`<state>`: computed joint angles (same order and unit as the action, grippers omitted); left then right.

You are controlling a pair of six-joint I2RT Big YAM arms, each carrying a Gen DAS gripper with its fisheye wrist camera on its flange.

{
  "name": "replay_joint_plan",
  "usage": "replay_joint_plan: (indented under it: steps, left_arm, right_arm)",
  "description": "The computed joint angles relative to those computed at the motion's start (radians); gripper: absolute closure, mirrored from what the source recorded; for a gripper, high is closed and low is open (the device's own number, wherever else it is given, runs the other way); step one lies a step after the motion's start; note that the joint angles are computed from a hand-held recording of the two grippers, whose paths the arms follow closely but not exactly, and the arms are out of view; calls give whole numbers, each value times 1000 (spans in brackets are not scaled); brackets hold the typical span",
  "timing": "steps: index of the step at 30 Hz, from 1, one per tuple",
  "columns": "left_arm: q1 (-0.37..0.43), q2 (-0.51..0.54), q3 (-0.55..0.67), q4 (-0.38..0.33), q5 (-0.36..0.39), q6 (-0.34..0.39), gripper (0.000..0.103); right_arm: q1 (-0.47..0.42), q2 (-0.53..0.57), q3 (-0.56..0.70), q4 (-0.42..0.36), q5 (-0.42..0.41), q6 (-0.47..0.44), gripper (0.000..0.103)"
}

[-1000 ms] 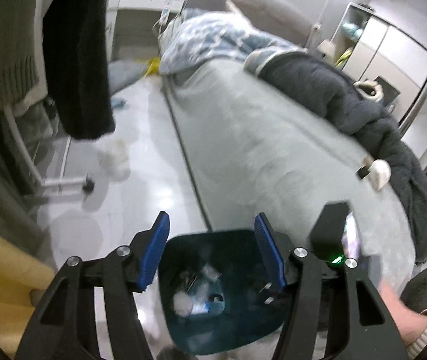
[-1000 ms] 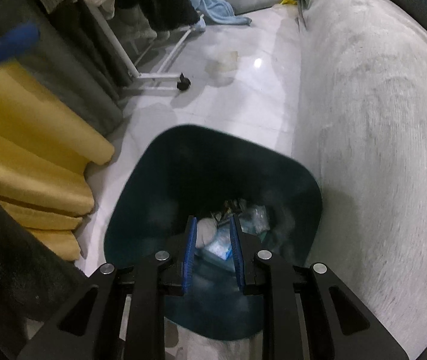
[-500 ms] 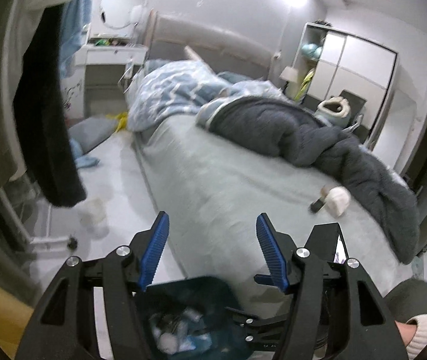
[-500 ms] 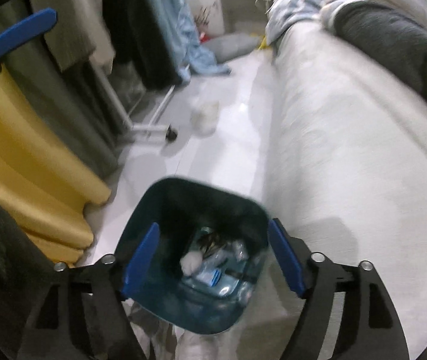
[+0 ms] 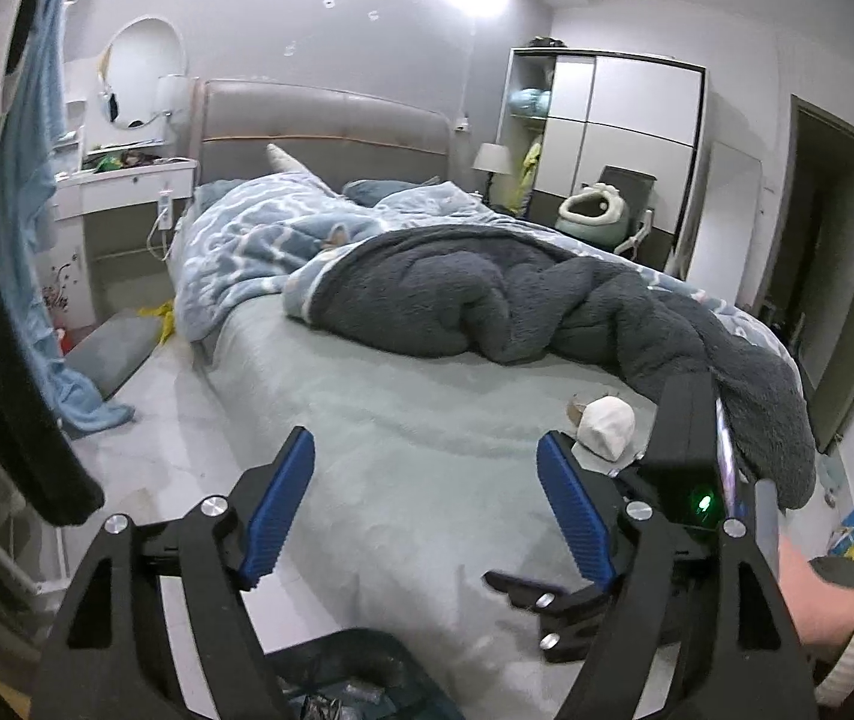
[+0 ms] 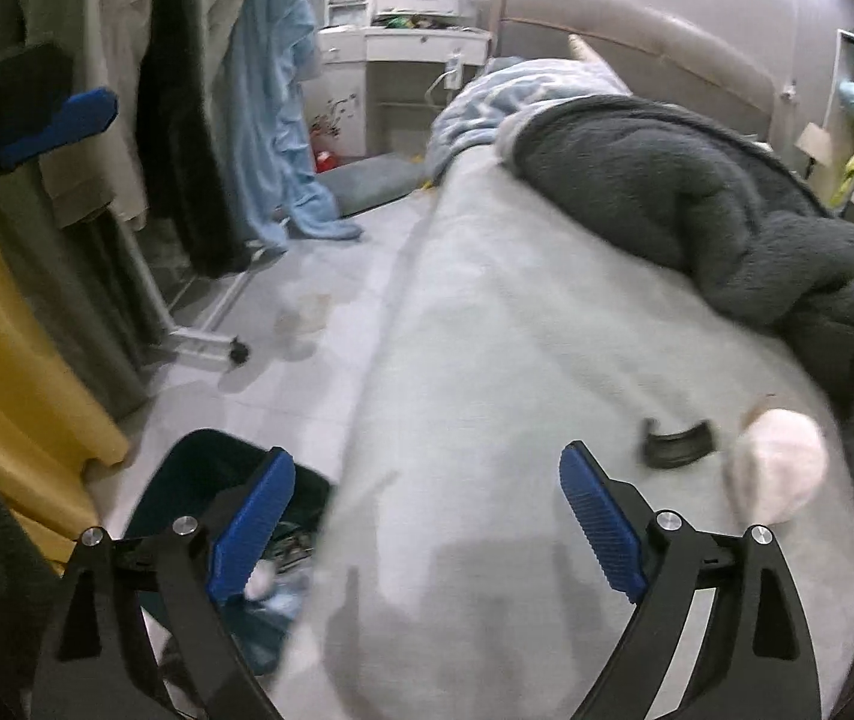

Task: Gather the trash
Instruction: 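Move both tools back over the bed toward the cardboard roll and clip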

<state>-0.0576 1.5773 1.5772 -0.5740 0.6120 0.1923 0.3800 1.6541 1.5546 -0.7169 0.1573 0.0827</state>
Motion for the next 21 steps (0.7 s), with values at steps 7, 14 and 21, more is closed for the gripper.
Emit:
replay_joint_plan:
  steps: [7,14,21]
  left_arm:
    - [-40,66,49,-23,8,6,23]
    - [-106,128,109,-50,3,66,23]
    - [-165,203,168,-84,-9,120,23]
  right_arm:
    - [-74,-26,-62,55,2,-3,12]
    - [-176,-80,-121,127,-32,-14,11]
    - [-266,-115,-166,197,-85,4,9]
